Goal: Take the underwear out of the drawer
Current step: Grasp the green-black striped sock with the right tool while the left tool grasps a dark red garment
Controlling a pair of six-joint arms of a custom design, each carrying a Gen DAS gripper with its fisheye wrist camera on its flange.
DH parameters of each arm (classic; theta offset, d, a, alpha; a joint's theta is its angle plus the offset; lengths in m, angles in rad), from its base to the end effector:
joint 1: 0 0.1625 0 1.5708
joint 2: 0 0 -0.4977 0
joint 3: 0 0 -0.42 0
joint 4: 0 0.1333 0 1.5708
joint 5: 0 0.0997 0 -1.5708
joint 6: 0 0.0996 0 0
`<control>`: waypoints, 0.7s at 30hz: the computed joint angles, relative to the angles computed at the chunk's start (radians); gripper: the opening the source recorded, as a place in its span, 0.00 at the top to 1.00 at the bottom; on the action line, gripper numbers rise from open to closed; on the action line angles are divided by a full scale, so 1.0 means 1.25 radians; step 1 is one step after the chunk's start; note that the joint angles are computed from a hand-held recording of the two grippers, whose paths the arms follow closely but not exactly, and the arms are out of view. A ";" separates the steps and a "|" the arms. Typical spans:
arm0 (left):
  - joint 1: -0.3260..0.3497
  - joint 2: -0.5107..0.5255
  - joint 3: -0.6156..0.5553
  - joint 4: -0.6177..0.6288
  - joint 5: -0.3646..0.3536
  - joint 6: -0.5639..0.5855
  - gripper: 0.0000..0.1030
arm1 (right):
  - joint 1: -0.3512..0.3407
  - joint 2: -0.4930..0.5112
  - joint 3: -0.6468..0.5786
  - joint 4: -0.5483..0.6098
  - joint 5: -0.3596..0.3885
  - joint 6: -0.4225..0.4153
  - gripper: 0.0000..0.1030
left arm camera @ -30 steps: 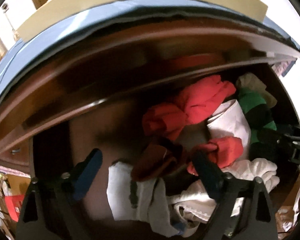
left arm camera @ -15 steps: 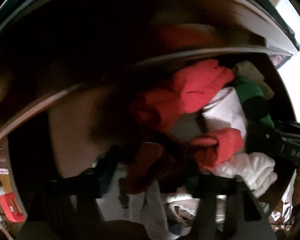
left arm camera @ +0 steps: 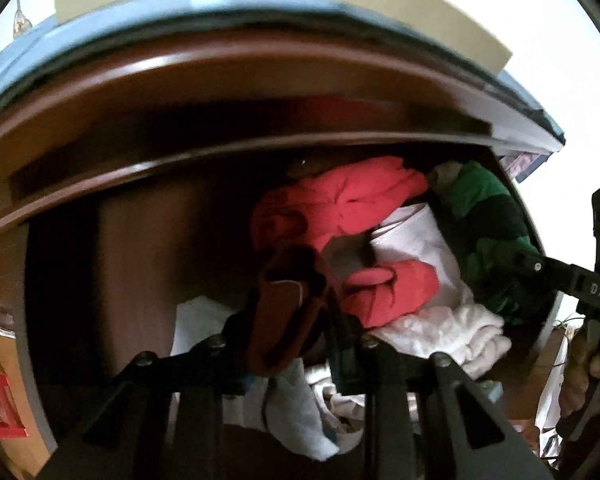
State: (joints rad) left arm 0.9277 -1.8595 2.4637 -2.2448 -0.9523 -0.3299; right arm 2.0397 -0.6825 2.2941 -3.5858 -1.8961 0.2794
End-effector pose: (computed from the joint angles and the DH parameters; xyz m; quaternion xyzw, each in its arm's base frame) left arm -0.0324 -0.3619 0.3270 0.1380 0.9420 -0.1716 0.2533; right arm 0.3155 -0.3982 0.0091 0.0592 -0.9655 0.2420 0.0754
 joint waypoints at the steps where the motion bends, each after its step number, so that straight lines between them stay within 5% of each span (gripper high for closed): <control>1: -0.005 -0.011 0.002 -0.004 -0.005 0.002 0.75 | 0.002 -0.003 0.004 -0.005 0.004 0.001 0.73; 9: -0.056 -0.127 0.019 0.022 -0.005 -0.035 0.75 | -0.009 0.004 0.043 -0.134 0.047 -0.021 0.73; 21: -0.162 -0.224 0.025 0.133 0.032 -0.138 0.75 | 0.010 0.001 0.075 -0.203 0.049 0.009 0.73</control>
State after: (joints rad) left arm 0.7253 -2.1398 2.4949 -2.0788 -0.9124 -0.5021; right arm 2.0519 -0.6807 2.3872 -3.8401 -1.8343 0.2902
